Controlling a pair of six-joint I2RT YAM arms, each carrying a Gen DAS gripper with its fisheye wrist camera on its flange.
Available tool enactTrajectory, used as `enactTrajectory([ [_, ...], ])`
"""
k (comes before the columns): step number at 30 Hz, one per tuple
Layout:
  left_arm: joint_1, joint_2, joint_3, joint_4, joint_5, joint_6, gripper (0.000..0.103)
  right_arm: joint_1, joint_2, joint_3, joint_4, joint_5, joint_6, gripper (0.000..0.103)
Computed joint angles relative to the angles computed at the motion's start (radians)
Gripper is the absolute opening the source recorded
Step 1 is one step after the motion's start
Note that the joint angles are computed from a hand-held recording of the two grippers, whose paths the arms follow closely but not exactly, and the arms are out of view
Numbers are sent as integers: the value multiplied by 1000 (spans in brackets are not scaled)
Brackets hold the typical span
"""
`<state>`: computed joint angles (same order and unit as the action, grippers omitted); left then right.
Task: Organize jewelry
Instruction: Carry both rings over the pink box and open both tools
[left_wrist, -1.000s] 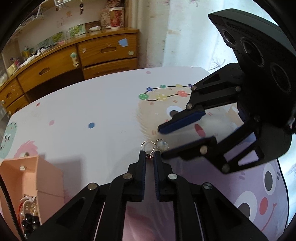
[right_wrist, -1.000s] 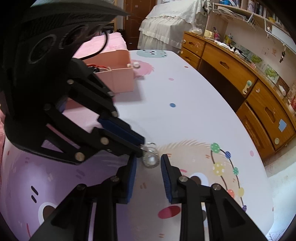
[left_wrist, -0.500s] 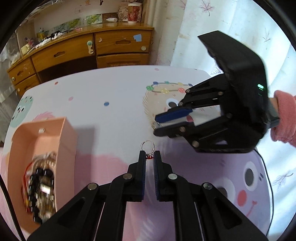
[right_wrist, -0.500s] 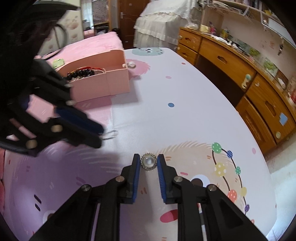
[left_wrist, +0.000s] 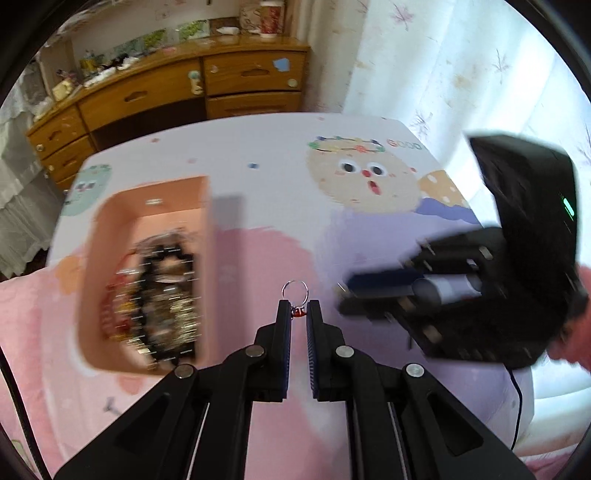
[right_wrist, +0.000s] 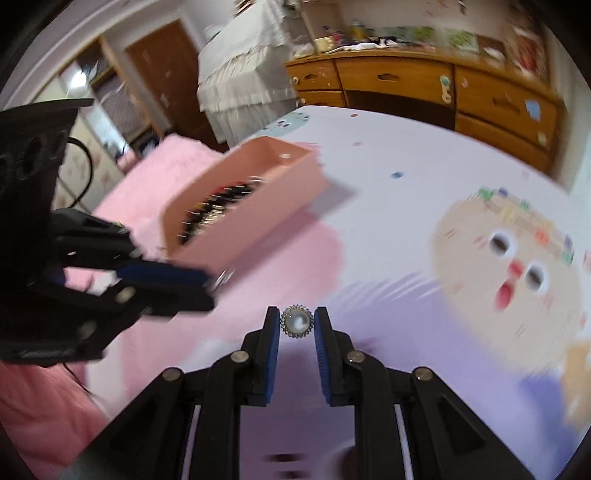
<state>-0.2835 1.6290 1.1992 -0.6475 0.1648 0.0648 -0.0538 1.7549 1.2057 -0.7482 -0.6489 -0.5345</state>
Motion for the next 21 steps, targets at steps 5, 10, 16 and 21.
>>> enactTrajectory([
  [5, 163, -59, -3, -48, 32, 102, 6, 128, -172, -127, 71, 37, 210, 18],
  [10, 300, -61, 33, -42, 88, 233, 6, 261, -246, -126, 145, 86, 408, 18],
  [16, 380, 6, 136, -61, 163, 344, 15, 392, -234, -54, 277, 285, 646, 20],
  [21, 424, 17, 236, -147, 136, 282, 81, 468, -186, 43, 224, 467, 821, 46],
])
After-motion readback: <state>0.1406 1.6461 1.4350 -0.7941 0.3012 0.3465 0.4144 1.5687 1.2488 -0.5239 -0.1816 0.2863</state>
